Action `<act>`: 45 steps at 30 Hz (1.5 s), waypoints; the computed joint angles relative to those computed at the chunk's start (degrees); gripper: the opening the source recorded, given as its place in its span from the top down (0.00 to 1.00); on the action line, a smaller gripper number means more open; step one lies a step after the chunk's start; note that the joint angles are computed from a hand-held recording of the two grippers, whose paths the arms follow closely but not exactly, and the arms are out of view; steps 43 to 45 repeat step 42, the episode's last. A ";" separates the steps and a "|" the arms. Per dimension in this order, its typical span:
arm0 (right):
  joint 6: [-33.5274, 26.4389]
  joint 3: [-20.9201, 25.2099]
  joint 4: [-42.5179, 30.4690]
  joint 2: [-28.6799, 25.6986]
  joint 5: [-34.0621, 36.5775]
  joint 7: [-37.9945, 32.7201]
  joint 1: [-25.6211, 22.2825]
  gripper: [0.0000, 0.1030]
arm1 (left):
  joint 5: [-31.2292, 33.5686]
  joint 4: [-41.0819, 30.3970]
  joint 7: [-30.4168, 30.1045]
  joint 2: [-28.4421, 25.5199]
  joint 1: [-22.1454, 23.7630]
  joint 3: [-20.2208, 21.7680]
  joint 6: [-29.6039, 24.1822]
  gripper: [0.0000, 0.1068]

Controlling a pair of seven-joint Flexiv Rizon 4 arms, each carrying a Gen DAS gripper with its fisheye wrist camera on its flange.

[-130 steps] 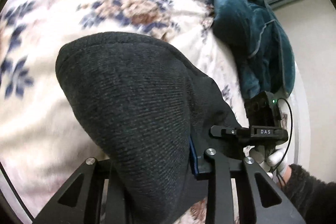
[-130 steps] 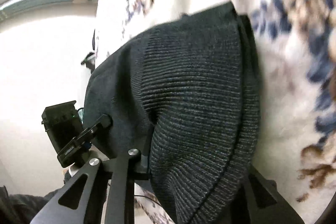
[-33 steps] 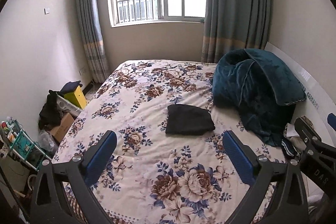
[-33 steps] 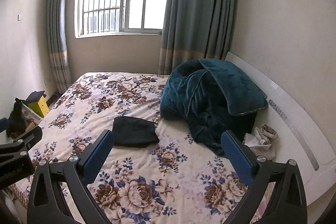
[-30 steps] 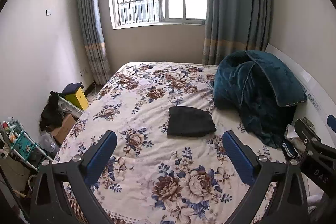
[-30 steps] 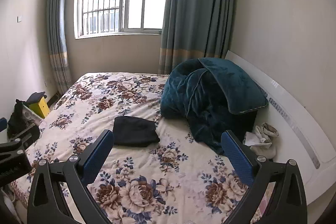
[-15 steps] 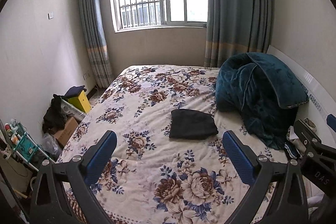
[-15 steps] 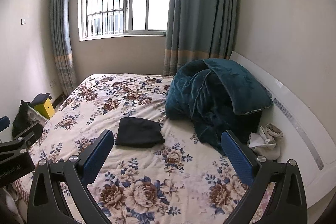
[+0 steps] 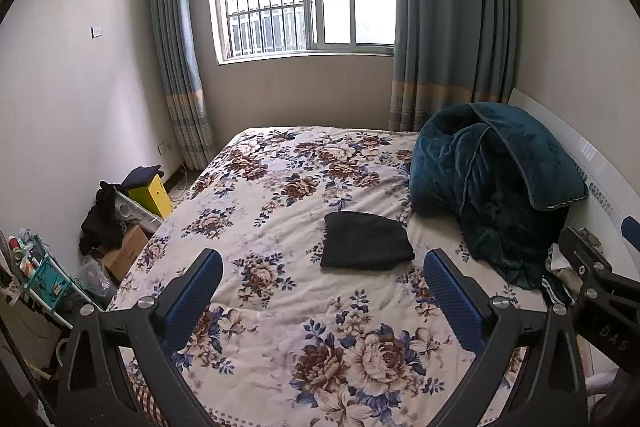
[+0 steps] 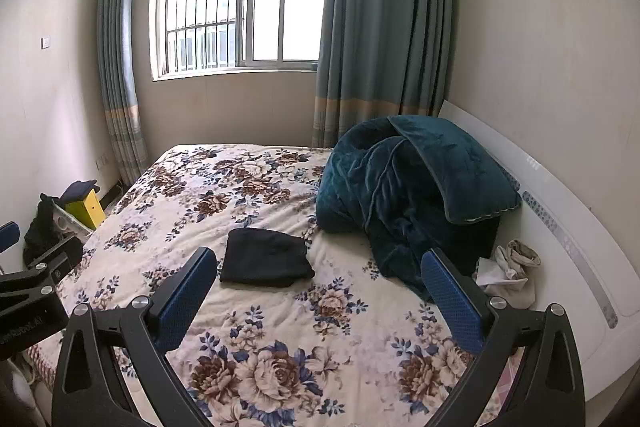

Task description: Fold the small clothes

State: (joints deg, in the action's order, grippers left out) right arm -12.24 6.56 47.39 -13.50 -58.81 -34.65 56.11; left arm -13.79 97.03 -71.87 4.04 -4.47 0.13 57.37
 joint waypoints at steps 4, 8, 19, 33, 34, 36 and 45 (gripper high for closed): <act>-0.12 -0.23 -0.74 -0.41 0.44 -0.41 -0.08 0.00 | 0.05 -0.12 -0.01 0.00 0.02 0.03 -0.26 0.04; -0.04 -0.34 -0.69 -0.34 0.55 -0.21 -0.06 0.00 | 0.08 -0.42 0.17 -0.21 0.06 0.01 -0.74 0.04; -0.45 0.26 0.56 0.40 1.15 0.26 -0.44 0.00 | -1.06 -0.83 1.47 -0.89 0.00 -0.01 -0.48 0.04; -0.15 1.29 2.39 1.35 0.95 1.17 -1.13 0.00 | -0.99 -1.27 1.47 -1.18 0.00 -0.12 -0.35 0.04; -0.08 1.39 2.47 1.38 0.97 1.07 -1.27 0.00 | -1.09 -1.24 1.55 -1.16 -0.03 -0.12 -0.27 0.04; 0.27 1.67 3.08 1.66 0.98 1.38 -1.58 0.00 | -1.45 -1.28 1.83 -1.20 -0.06 -0.10 -0.34 0.04; 0.22 2.36 3.57 1.84 0.62 1.74 -1.81 0.00 | -1.46 -1.06 1.94 -1.12 -0.22 -0.19 1.19 0.04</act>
